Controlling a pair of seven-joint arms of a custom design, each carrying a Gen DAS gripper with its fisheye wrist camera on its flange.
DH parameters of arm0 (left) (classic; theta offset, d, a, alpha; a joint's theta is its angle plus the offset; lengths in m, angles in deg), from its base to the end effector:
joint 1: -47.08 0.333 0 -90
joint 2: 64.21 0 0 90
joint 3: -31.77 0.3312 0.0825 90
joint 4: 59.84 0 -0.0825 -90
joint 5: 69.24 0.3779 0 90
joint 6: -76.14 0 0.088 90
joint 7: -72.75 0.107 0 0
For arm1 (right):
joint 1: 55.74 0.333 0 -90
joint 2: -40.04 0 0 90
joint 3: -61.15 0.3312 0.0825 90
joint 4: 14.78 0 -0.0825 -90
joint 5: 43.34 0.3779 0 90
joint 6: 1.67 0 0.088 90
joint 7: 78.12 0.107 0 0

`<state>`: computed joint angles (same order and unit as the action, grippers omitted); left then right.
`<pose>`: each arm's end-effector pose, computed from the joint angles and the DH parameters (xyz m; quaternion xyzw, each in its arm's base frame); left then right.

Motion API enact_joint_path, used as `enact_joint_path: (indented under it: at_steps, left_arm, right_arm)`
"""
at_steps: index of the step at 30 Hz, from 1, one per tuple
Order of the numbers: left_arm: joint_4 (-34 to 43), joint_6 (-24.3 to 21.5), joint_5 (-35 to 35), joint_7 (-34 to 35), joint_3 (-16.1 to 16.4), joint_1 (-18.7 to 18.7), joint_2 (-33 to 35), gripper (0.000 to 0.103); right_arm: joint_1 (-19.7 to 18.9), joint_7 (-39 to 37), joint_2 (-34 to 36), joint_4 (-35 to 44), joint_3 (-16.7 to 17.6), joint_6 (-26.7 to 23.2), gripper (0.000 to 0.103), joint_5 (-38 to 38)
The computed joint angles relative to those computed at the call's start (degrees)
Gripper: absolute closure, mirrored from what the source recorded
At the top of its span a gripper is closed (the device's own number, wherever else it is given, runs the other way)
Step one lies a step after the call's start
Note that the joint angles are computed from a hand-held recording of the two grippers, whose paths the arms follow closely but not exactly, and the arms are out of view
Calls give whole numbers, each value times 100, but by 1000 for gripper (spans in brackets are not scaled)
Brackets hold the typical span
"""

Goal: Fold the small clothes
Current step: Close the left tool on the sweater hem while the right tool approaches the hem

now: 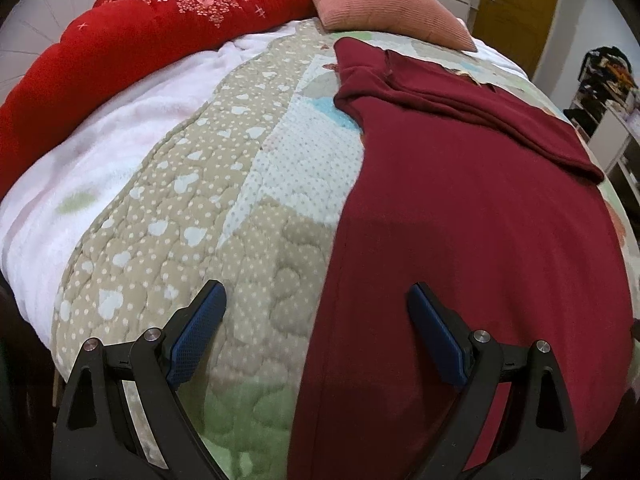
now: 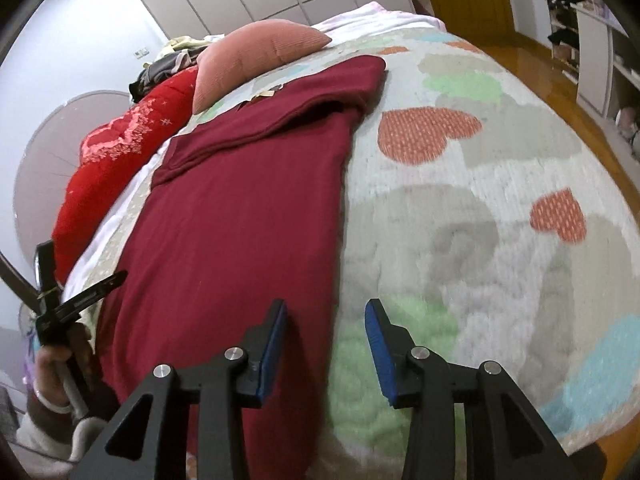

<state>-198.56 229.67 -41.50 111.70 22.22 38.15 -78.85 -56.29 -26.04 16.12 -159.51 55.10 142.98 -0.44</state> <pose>0.4526 -0.1701 0.4756 -0.7332 0.6106 -0.2054 0.2179 0.4268 -0.0586 0.4806 -0.6681 0.6605 -0.0587 0.3375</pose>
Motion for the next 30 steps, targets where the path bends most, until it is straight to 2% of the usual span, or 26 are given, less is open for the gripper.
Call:
enact_joint_path:
  at_steps: [4, 11, 17, 23, 30]
  left_arm:
    - [-279, 141, -196, 351, 98, -142, -244, 10]
    - [-590, 31, -710, 1184, 292, -476, -636, 10]
    - [-820, -110, -1455, 2104, 612, -860, -932, 10]
    - [-941, -286, -2002, 2680, 735, -1050, -1120, 10]
    - [-999, -460, -2590, 3101, 858, -1226, -1285, 10]
  right_arm:
    - [-38, -146, -137, -100, -94, -217, 64, -34]
    - [4, -635, -338, -217, -220, -723, 63, 57]
    - [-51, -944, -408, -291, -308, -1097, 63, 308]
    - [-141, -1260, -425, -349, -400, -1633, 60, 515]
    - [-226, -1333, -428, -382, -343, -1812, 59, 678]
